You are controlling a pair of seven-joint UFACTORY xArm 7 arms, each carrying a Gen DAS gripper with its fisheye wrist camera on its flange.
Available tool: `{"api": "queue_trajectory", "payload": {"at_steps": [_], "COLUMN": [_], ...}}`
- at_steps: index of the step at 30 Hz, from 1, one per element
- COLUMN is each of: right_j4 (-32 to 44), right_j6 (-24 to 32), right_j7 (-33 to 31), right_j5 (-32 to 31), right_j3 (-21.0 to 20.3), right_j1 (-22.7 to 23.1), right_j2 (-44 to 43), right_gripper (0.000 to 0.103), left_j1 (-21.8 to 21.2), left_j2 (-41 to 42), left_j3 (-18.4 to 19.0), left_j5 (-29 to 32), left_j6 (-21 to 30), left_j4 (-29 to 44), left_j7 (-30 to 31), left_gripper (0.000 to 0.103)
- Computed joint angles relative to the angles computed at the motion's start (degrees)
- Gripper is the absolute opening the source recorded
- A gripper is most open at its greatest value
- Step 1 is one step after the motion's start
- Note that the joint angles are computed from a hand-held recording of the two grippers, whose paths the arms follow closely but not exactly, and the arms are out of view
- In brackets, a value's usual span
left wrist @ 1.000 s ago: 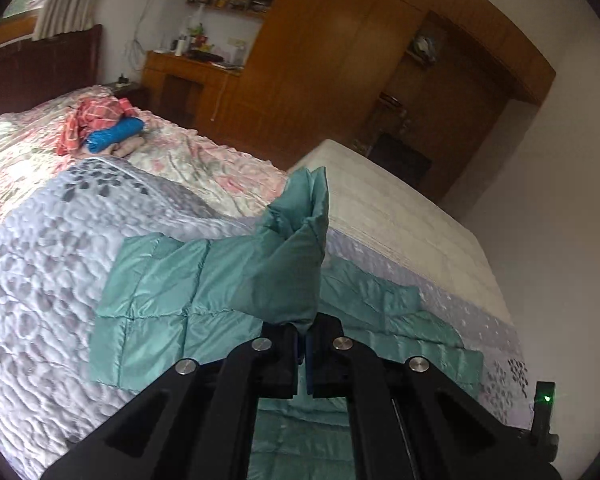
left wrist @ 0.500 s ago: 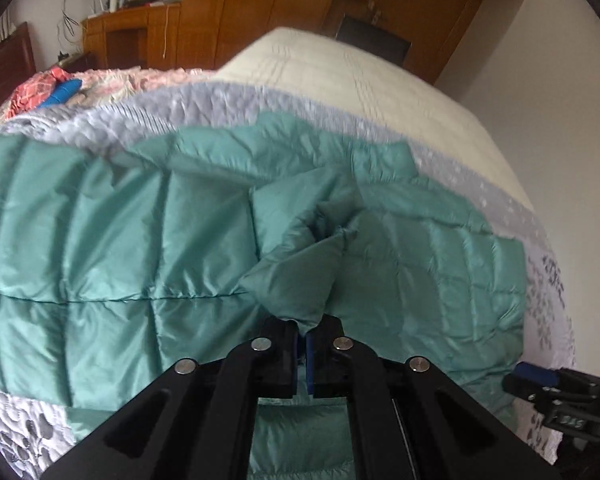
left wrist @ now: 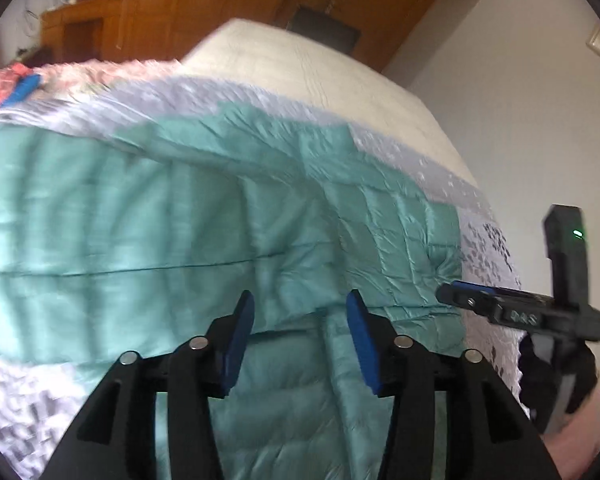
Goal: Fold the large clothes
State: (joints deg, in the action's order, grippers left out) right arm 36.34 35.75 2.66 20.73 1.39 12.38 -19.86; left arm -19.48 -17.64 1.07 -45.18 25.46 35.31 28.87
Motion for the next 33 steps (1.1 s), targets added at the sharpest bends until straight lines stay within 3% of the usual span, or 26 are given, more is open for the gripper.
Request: {"api": "queue_trajectory", "payload": {"at_steps": [5,6,8,11,14,17,18,19,21,24,27,33], "right_j4": [6.7,7.9,11.5,15.5,18.5,20.2,20.3,20.6,20.8,20.0,18.8,14.1], "right_j6": [1.2,1.4,2.4,3.5,4.1,4.6,4.7,4.9,5.0,4.5,4.1,2.5], "right_j7": [-4.3,-4.9,-6.3,-7.1,-5.6,-6.2,-7.1,-7.7,-8.7,-11.1,-12.1,-14.0], "right_j5": [5.1,5.7,7.9,9.9,9.1,10.4,11.3,11.9,12.7,14.8,16.1,17.8], "right_j3": [0.4,0.9,1.8,3.3,4.7,5.5,5.8,6.0,6.3,6.6,6.1,3.6], "right_j1": [3.3,3.5,4.2,3.9,3.1,2.1,1.8,1.6,1.2,0.7,0.3,-0.5], "right_j2": [6.6,8.0,12.0,17.0,21.0,23.4,23.8,24.1,24.4,23.5,21.5,13.6], "right_gripper": [0.049,0.050,0.050,0.050,0.050,0.048,0.039,0.031,0.018,0.008,0.005,0.004], "left_j1": [16.4,19.4,20.8,16.0,12.2,13.5,13.6,13.0,12.5,11.9,11.5,8.5], "left_j2": [-8.4,-8.7,-8.1,-6.5,-5.5,-1.9,-0.5,1.9,3.4,4.2,1.9,0.7], "left_j3": [-5.5,-5.4,-2.9,5.2,9.4,6.3,5.7,5.1,5.1,5.3,5.2,4.5], "left_j5": [23.7,27.2,30.1,25.3,18.9,19.6,19.7,18.9,16.8,12.7,9.8,6.3], "left_j6": [-3.1,-3.0,-1.5,0.3,1.3,-1.0,-1.7,-2.8,-2.4,-2.5,-3.0,-2.8], "left_j4": [-4.5,-4.7,-4.2,-3.6,-3.6,-3.2,-2.8,-1.6,-0.7,0.2,-0.5,1.8], "left_j7": [-21.6,-23.9,-25.4,-20.2,-13.4,-14.8,-15.3,-15.5,-14.3,-11.0,-7.7,-5.4], "left_gripper": [0.056,0.060,0.061,0.061,0.061,0.060,0.058,0.053,0.028,0.012,0.006,0.005]}}
